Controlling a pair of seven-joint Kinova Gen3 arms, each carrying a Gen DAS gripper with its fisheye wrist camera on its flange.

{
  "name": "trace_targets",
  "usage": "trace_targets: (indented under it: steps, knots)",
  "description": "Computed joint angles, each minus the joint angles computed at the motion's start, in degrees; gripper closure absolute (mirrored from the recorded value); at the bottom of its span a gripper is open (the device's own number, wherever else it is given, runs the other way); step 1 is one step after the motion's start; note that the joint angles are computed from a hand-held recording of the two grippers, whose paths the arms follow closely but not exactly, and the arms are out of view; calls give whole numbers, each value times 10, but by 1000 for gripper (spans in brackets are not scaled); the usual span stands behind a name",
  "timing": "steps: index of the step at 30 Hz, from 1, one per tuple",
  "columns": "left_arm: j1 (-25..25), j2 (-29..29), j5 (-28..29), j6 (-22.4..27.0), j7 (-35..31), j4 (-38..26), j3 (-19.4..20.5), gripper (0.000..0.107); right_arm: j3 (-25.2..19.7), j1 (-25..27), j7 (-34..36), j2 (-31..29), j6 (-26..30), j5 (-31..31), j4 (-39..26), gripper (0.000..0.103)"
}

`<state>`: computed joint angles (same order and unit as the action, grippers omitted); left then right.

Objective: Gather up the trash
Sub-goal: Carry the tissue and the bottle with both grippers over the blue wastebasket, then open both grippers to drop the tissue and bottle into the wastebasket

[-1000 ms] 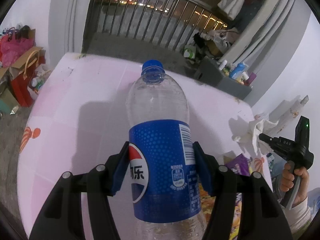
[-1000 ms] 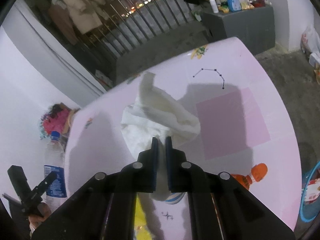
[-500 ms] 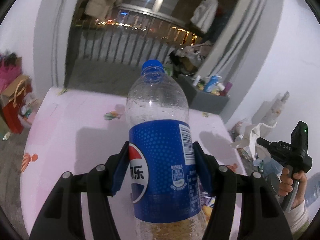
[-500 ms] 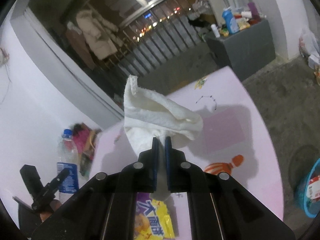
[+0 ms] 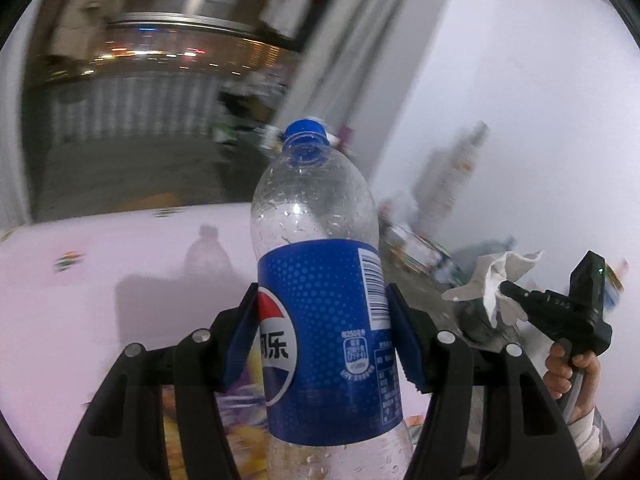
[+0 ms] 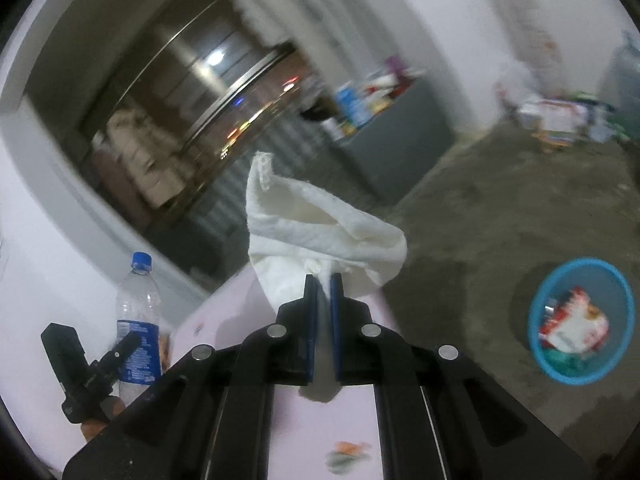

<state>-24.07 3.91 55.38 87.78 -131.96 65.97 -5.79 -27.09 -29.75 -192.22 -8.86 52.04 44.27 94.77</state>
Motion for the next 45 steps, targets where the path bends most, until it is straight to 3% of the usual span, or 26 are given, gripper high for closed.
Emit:
trace_targets:
  steps: [7, 12, 18, 23, 25, 26, 27, 28, 30, 32, 35, 45]
  knots:
    - [148, 14, -63, -20, 41, -22, 71, 48, -43, 59, -114, -93, 68, -30, 102, 98]
    - [269, 69, -170, -36, 105, -60, 143, 48, -56, 104, -170, -143, 66, -96, 180, 98]
    - [423, 170, -309, -28, 195, -144, 185, 47, -6, 134, -179, -187, -8, -179, 286, 98]
    - [519, 265, -385, -17, 257, -235, 185, 46, 6, 177, -187, -214, -66, -226, 353, 97]
    - [553, 291, -403, -29, 281, -250, 176, 45, 5, 222, -165, -214, -97, -253, 373, 93]
    - [564, 300, -410, -36, 292, -258, 175, 42, 12, 238, -163, -203, -120, -256, 389, 93]
    - [581, 321, -421, -39, 298, -273, 173, 27, 18, 246, -156, -197, -140, -263, 402, 89]
    - [595, 334, -437, -44, 304, -286, 171, 21, 34, 243, -156, -182, -163, -264, 416, 76]
    - [608, 345, -446, -42, 317, -292, 164, 21, 81, 222, -158, -148, -210, -269, 445, 68]
    - [611, 361, -440, -33, 337, -313, 168, 21, 92, 228, -128, -130, -235, -287, 455, 68]
    - [590, 352, -420, -38, 341, -297, 176, 21, 60, 266, -118, -146, -253, -305, 467, 67]
    - [544, 286, -399, -79, 334, -230, 182, 20, 10, 320, -52, -192, -216, -357, 455, 64]
